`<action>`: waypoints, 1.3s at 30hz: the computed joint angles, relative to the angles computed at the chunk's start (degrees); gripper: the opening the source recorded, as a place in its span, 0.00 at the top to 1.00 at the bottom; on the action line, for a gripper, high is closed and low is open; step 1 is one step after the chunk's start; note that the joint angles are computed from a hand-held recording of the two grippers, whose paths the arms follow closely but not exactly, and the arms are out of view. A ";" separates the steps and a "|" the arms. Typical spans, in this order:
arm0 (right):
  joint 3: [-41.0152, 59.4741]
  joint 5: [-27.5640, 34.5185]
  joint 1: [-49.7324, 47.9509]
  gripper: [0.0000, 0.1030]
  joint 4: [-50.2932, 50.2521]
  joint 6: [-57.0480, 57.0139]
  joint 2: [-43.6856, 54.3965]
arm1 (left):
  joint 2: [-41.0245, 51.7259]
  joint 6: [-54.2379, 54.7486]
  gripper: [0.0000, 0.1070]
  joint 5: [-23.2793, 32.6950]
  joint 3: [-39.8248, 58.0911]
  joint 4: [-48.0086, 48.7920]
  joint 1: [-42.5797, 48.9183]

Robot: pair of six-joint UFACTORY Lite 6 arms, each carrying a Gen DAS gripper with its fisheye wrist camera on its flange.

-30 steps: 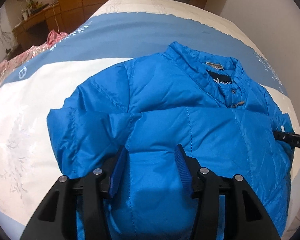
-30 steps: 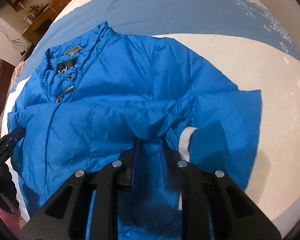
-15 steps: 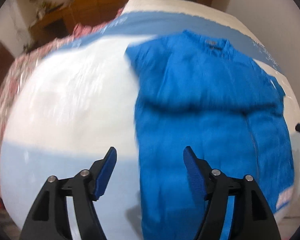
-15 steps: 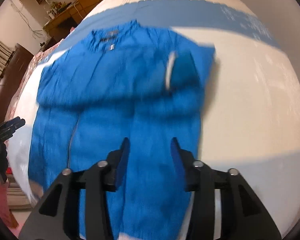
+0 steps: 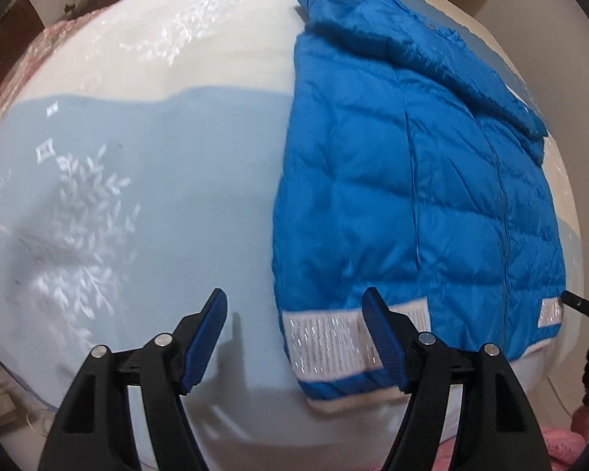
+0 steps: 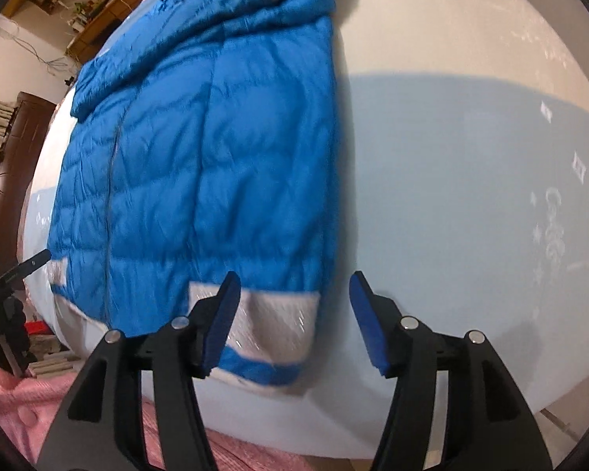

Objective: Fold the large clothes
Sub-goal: 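Grasp the silver reflective hem bands with the left gripper while the right gripper grasps too, then lift the hem with both grippers and fold it toward the collar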

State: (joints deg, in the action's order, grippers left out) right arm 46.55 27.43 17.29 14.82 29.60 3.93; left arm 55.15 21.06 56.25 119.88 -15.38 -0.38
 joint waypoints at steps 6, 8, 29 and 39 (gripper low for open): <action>-6.41 -5.33 -1.69 0.40 22.74 -21.53 -0.30 | -0.85 0.51 0.33 -1.23 -4.82 -2.79 -0.27; -6.22 -6.20 -1.04 0.40 23.50 -22.72 0.47 | 0.21 1.50 0.33 0.32 -3.90 -5.48 -0.12; -4.18 0.91 -1.40 0.89 26.49 -32.23 -2.60 | -12.67 7.55 0.86 -0.74 -20.87 -8.19 2.56; -1.93 0.40 -3.08 0.89 27.81 -33.82 2.65 | -9.00 3.28 0.86 -2.68 -17.15 -4.80 -1.34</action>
State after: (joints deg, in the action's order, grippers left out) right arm 44.62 27.83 14.21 42.63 -4.22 6.58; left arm 46.15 24.35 53.57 102.73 -20.18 -1.72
